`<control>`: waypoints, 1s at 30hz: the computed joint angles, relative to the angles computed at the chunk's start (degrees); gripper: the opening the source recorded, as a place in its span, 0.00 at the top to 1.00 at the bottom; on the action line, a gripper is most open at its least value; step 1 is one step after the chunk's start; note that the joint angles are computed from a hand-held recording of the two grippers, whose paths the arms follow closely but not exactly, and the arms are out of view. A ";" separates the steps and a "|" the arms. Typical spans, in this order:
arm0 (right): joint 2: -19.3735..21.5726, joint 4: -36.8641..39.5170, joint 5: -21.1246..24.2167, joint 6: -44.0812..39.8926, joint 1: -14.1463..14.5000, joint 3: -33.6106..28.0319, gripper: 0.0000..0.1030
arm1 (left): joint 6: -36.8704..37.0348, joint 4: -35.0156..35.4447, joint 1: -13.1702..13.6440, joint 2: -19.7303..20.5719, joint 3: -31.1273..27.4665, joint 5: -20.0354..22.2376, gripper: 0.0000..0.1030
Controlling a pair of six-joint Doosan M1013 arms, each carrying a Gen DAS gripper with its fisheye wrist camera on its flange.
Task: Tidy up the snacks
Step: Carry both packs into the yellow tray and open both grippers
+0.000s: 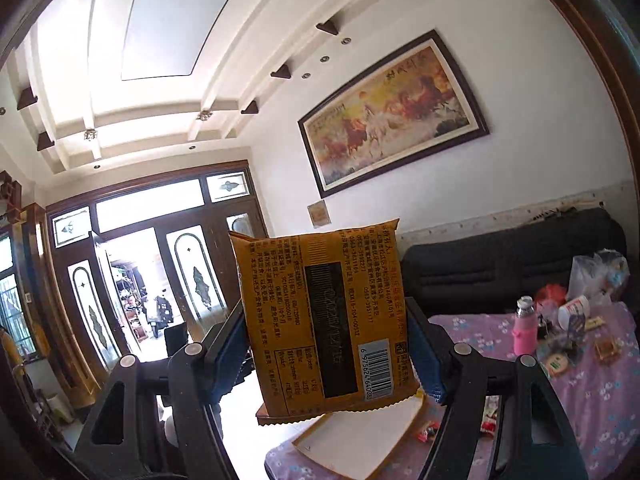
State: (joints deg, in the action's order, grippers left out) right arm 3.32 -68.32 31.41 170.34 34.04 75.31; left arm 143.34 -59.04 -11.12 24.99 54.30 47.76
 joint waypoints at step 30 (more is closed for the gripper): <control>37.43 62.35 13.53 -48.78 -14.05 -22.95 0.30 | -36.53 45.26 -5.94 25.50 -21.89 14.62 0.70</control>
